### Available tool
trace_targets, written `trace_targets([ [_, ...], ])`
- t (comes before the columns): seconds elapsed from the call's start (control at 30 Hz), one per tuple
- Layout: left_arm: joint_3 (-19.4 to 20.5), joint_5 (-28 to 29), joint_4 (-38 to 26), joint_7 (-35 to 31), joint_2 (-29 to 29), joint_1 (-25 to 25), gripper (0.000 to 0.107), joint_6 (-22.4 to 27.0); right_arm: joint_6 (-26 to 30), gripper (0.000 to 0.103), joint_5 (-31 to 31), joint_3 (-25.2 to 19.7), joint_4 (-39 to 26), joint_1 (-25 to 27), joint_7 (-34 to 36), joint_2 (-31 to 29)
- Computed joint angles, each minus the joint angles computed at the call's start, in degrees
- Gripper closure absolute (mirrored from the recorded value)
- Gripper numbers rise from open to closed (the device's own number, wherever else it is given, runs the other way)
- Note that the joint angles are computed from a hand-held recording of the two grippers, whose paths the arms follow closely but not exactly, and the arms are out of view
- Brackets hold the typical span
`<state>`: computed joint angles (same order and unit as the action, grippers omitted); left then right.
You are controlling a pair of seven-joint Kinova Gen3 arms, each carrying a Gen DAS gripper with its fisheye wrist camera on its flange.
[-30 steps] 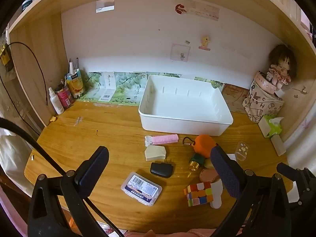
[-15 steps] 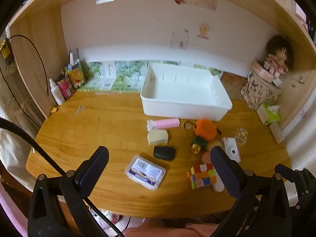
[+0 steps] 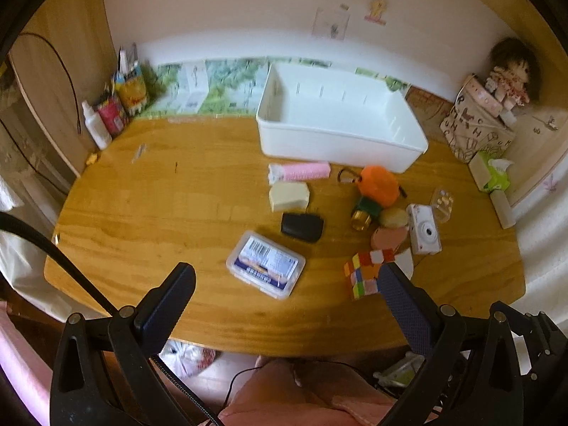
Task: Organize rigid objects
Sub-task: 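Move both grippers toward the clear box and the Rubik's cube, then grasp the clear plastic box with the left gripper while the right gripper grasps the Rubik's cube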
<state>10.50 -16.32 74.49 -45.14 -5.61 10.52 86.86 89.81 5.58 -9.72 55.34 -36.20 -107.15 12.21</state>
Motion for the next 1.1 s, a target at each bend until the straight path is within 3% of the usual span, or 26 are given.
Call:
trace_targets([
  [0.43,-6.34,12.01,1.34,-4.8,3.5,-5.17,0.005,1.45,2.92,0.003,-5.4,1.39,-3.08,2.39,-3.08,5.54],
  [0.8,-9.06,17.92,2.09,-7.3,10.04,-9.39,0.005,2.47,5.0,0.003,-10.0,1.81,-6.96,2.91,-5.89,13.33],
  [1.0,-10.05,20.28,0.45,-7.1,14.61,-11.35,0.005,5.62,8.91,0.003,-10.12,2.37,-12.99,1.63,-5.32,18.15],
  [1.1,-10.4,22.15,-0.2,-7.18,16.2,-12.47,0.005,6.71,11.68,0.009,-10.53,2.68,-17.04,1.36,-4.64,20.95],
])
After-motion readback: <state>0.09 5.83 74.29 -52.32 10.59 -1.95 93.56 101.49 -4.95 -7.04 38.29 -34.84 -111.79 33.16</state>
